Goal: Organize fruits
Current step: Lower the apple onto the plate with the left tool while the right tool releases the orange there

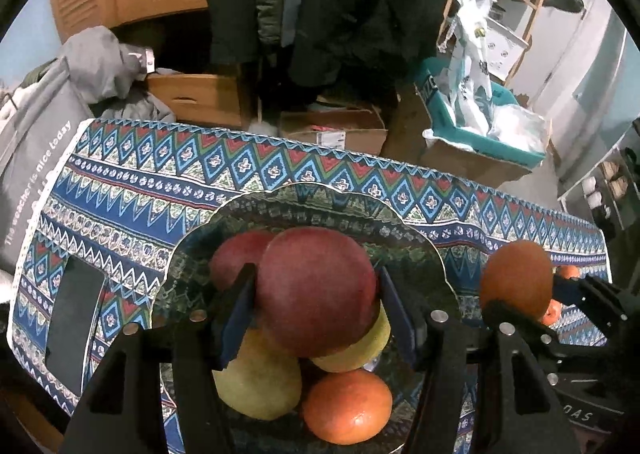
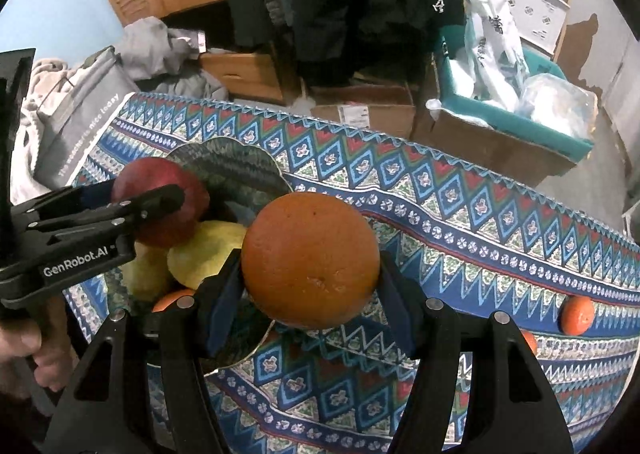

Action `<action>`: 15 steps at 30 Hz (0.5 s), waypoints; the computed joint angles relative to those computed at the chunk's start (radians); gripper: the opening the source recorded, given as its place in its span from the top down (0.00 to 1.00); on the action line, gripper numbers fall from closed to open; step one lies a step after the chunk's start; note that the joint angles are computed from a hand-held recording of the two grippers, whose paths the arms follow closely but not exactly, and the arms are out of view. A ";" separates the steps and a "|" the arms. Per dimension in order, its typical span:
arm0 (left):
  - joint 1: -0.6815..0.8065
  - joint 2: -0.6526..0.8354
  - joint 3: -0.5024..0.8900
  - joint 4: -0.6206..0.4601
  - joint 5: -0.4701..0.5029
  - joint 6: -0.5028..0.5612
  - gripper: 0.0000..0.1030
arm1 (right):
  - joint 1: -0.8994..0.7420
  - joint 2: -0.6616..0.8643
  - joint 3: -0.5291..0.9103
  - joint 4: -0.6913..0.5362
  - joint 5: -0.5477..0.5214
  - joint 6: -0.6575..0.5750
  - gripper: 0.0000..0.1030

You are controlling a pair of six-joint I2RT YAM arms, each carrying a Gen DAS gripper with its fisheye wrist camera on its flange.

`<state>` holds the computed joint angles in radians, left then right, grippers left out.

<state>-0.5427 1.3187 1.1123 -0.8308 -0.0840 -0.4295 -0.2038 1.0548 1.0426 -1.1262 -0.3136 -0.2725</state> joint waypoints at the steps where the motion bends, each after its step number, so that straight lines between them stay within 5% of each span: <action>1: 0.008 -0.010 -0.005 0.001 0.013 0.002 0.40 | 0.008 0.000 0.001 0.000 0.003 0.004 0.37; 5: 0.022 -0.047 -0.029 0.029 0.041 0.013 0.30 | 0.051 -0.004 -0.001 0.006 0.014 0.032 0.37; 15: 0.024 -0.087 -0.028 -0.006 0.045 0.009 0.30 | 0.149 -0.032 -0.023 0.007 0.052 0.090 0.37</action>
<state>-0.5189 1.2315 1.0839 -0.8365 -0.0390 -0.4202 -0.0547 1.0232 1.0198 -1.1190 -0.2620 -0.1827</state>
